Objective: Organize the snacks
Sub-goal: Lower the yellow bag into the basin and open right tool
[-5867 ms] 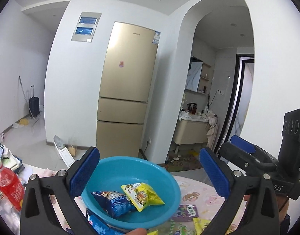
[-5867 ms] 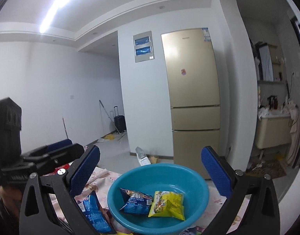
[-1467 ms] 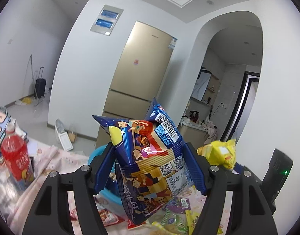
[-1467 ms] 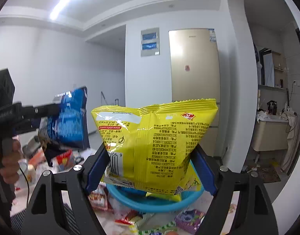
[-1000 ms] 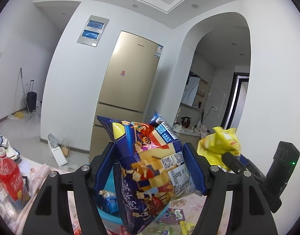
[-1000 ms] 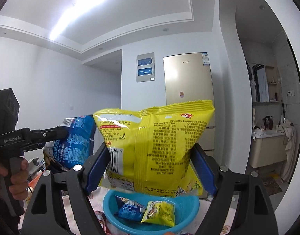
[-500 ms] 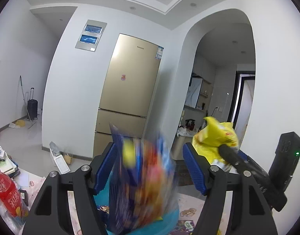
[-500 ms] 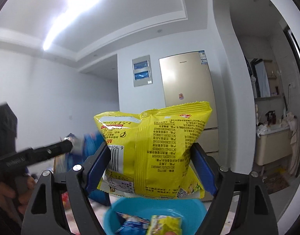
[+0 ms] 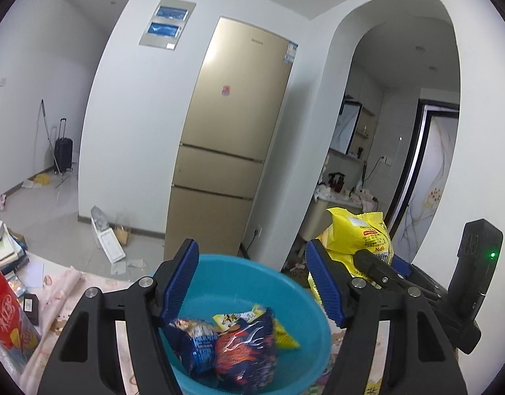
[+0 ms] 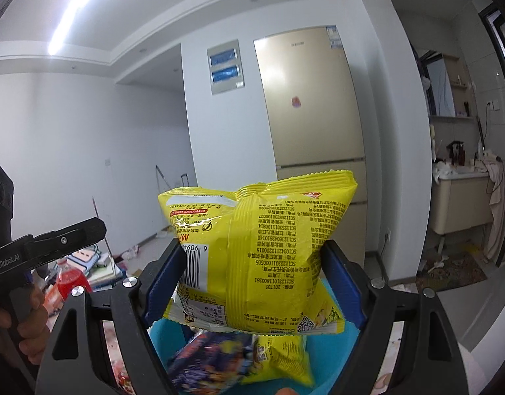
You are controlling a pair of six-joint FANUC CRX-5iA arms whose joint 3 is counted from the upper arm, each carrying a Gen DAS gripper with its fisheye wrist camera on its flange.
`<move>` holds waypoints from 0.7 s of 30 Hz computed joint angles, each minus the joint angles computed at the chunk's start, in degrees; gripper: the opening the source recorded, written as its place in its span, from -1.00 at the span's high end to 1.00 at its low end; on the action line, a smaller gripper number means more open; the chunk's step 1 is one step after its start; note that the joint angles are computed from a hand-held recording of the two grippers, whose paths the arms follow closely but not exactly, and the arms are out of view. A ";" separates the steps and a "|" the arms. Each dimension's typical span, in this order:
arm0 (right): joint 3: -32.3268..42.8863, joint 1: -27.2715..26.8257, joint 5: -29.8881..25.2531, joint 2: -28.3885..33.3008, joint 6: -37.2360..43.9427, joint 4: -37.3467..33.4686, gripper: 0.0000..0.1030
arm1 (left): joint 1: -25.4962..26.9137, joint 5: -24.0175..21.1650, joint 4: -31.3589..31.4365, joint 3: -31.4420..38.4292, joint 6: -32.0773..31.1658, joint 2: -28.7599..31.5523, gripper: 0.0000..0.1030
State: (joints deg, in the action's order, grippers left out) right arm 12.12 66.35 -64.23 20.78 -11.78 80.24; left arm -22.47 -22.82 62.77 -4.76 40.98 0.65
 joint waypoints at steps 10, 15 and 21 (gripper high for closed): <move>-2.05 -2.12 4.79 -1.05 -0.48 -8.57 -0.59 | 2.99 -7.00 -8.46 5.89 11.02 6.28 -0.25; -2.20 -2.25 3.96 -1.07 -1.32 -8.73 -0.59 | 4.13 -9.95 -7.33 6.22 12.15 7.25 -0.25; -2.65 -2.84 0.06 -0.14 -5.07 -7.15 -0.65 | 4.18 -10.81 -9.58 7.42 14.19 7.82 -0.25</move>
